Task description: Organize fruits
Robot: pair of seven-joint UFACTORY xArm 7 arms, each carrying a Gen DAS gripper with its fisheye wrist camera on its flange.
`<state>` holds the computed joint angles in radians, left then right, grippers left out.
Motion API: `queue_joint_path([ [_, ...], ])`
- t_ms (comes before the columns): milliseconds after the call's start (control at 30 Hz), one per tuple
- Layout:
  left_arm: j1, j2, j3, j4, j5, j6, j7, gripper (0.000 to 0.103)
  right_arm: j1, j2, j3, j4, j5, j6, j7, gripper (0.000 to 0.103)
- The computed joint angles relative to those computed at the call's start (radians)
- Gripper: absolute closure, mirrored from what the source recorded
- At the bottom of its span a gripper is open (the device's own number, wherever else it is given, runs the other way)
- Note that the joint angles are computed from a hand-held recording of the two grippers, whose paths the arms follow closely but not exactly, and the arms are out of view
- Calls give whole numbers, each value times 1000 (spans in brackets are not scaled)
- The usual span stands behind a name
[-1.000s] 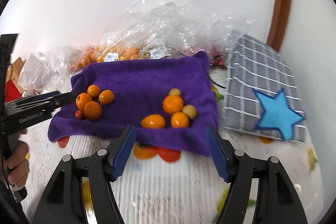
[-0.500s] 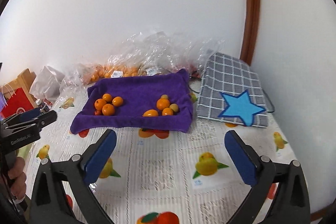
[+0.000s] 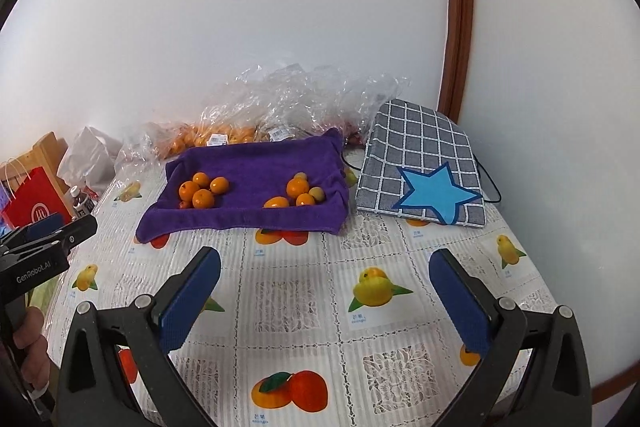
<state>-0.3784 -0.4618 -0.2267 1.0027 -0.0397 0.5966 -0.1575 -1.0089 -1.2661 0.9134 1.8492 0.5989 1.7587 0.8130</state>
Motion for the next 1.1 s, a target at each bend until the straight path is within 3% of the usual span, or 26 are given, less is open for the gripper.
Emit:
queue_joint_path([
  [1100,-3,-26,-3,-12,1,12,-1,26,-11,-5,-17,30,10,15,-1,1],
])
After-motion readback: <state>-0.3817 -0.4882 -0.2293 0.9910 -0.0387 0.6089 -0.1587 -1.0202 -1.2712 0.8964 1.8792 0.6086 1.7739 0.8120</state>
